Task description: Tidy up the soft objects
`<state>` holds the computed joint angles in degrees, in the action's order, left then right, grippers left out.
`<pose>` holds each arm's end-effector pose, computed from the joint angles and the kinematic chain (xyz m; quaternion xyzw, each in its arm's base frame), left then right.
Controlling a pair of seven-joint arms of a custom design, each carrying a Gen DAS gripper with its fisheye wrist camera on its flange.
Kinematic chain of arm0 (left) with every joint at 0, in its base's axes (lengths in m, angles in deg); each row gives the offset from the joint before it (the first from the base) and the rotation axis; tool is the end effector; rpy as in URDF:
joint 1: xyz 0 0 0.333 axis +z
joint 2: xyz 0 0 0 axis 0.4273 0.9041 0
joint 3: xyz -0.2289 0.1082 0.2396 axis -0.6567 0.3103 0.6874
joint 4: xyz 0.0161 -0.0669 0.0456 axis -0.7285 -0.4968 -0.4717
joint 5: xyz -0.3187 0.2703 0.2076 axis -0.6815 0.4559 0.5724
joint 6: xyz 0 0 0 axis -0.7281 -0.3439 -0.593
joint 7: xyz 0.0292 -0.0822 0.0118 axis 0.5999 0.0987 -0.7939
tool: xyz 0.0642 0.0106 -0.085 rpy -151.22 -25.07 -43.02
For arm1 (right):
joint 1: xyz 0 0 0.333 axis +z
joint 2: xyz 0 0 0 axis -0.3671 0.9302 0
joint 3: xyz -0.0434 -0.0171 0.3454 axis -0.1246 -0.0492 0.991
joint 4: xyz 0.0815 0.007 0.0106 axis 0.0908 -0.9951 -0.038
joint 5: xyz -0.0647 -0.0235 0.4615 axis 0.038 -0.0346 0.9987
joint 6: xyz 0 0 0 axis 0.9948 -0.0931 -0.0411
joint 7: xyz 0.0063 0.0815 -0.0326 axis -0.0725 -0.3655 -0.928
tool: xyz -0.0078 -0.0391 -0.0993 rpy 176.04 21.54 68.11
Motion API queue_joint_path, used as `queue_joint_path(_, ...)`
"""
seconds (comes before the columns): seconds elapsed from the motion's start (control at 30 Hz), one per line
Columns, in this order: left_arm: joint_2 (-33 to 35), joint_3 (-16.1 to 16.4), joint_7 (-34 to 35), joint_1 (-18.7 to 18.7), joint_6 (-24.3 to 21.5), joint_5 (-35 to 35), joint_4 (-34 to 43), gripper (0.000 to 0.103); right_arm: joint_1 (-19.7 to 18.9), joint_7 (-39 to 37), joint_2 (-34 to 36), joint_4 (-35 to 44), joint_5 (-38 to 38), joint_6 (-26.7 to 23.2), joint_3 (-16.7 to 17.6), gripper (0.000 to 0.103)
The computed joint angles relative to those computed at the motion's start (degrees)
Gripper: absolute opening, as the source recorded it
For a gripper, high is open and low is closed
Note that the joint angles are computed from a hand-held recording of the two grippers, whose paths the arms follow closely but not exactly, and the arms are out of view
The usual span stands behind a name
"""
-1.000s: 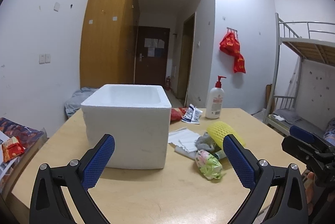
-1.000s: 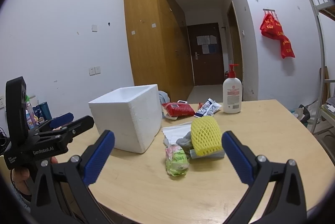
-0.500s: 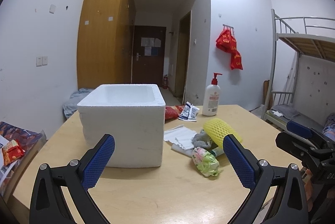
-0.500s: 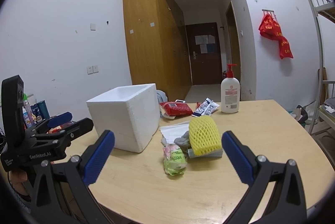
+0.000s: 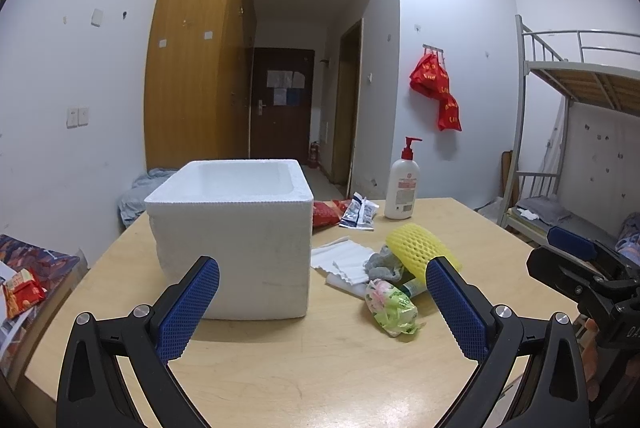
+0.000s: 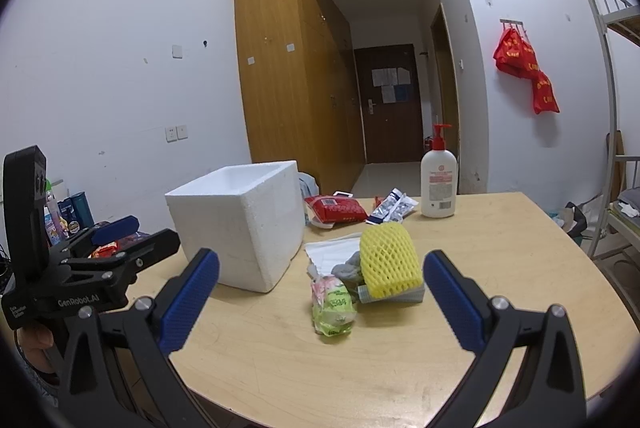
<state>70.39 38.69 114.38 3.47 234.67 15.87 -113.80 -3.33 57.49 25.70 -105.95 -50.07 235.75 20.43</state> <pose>0.6951 -0.3106 0.4612 -0.4534 0.6657 -0.5112 0.2998 0.6622 0.1955 0.4365 -0.5593 0.5574 -0.3812 0.4807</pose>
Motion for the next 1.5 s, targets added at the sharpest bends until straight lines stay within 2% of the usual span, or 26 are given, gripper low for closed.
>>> queue_joint_path(0.53, 0.73, -1.0, -1.12, 1.19, -0.83, 2.12, 1.0, 0.103, -0.25, 0.37, 0.21, 0.33, -0.44, -0.59, -0.05, 0.103)
queue_joint_path(0.7, 1.94, -4.7, -3.78, 4.9, -1.69, 6.92, 2.79, 0.103, 0.36, -1.83, 0.53, 1.17, 1.23, -0.92, -0.82, 0.103)
queue_joint_path(0.77, 2.58, -4.56, -4.31, 4.76, -1.95, 7.78, 3.72, 0.103, 0.0, -1.77, 0.75, 1.52, 1.04, -1.28, -0.76, 0.103)
queue_joint_path(0.83, 3.38, -5.79, -5.34, 5.84, -2.76, 9.57, 4.87, 0.103, -0.24, -1.86, 0.94, 1.89, 1.2, -1.86, -0.89, 0.103)
queue_joint_path(0.97, 5.73, -11.54, -8.01, 10.68, -4.89, 15.99, 7.64, 0.103, -1.54, -0.62, 1.43, 2.65, -0.3, -3.82, -0.74, 0.103)
queue_joint_path(1.03, 6.82, -13.42, -8.71, 12.03, -5.75, 18.39, 8.85, 0.103, -1.68, -0.71, 1.83, 3.26, -0.65, -4.83, -1.05, 0.103)
queue_joint_path(1.17, 10.69, -21.47, -9.14, 17.58, -9.4, 23.54, 12.52, 0.103, -0.56, -2.88, 2.88, 5.13, 1.99, -7.07, -2.83, 0.103)
queue_joint_path(1.2, 11.67, -23.71, -8.58, 19.13, -10.39, 24.23, 13.26, 0.103, -0.25, -3.43, 3.17, 5.54, 2.75, -7.38, -3.25, 0.103)
queue_joint_path(1.23, 13.37, -27.63, -7.31, 21.74, -12.25, 25.23, 14.44, 0.103, 0.17, -4.23, 3.45, 6.04, 3.77, -7.96, -3.86, 0.103)
queue_joint_path(1.3, 14.94, -31.43, -4.91, 23.98, -14.18, 24.49, 15.24, 0.103, 1.92, -6.98, 3.97, 6.98, 6.93, -8.7, -5.77, 0.103)
queue_joint_path(1.33, 15.59, -32.48, -3.61, 24.4, -14.72, 24.17, 15.65, 0.103, 2.33, -8.08, 4.13, 7.22, 7.87, -8.83, -6.26, 0.103)
queue_joint_path(1.43, 15.93, -31.06, -1.67, 22.54, -15.86, 22.26, 16.76, 0.103, 1.66, -8.9, 4.33, 7.56, 8.47, -9.47, -6.01, 0.103)
queue_joint_path(1.5, 17.06, -32.25, 0.23, 22.77, -17.68, 20.89, 17.96, 0.103, 1.46, -9.31, 4.53, 7.91, 8.94, -10.12, -6.19, 0.103)
